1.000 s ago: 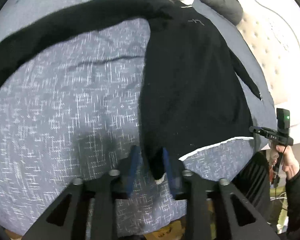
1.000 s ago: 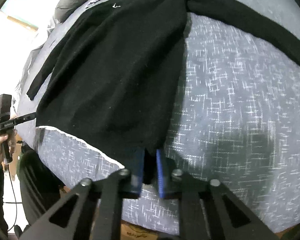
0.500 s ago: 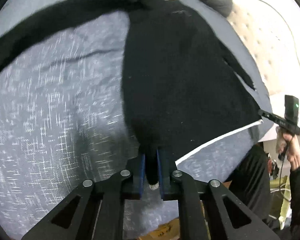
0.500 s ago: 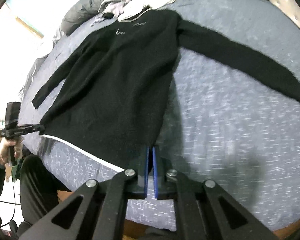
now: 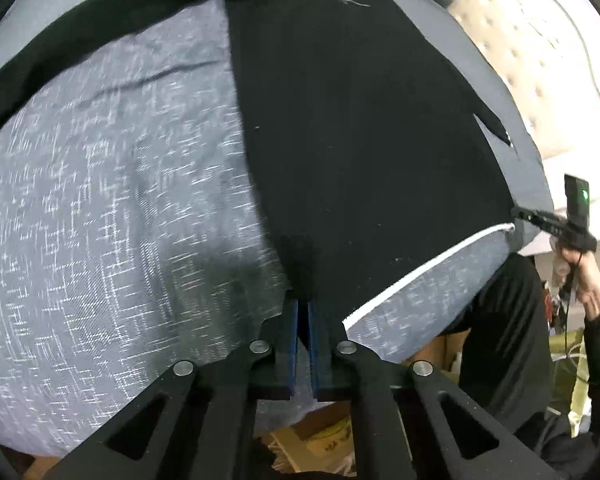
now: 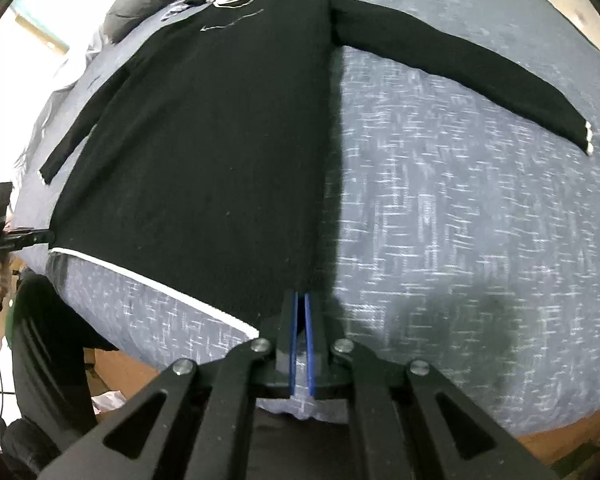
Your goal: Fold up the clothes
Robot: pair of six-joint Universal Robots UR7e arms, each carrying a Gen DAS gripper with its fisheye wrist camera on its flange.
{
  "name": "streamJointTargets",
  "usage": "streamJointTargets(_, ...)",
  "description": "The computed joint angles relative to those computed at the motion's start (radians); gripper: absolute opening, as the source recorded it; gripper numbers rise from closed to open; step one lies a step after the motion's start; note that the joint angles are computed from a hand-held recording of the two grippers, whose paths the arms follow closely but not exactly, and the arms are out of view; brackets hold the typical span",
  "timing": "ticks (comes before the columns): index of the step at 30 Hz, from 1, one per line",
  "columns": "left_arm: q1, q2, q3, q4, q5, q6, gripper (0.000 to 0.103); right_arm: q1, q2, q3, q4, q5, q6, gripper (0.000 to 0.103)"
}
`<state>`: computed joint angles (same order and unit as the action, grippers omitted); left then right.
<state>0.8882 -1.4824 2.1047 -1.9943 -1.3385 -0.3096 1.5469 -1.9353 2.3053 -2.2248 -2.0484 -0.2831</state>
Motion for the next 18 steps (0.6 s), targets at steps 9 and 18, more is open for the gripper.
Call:
streamJointTargets(9, 0.006, -0.010, -0.016, 0.024, -0.014, 0.001, 0.004, -0.002, 0.013, -0.009, 0.018, -0.018, -0.012, 0.003)
streamJointTargets(18, -0.008, -0.016, -0.036, 0.049, -0.002, 0.018, 0.004, 0.008, 0.008, 0.004, 0.009, -0.025, -0.013, 0.003)
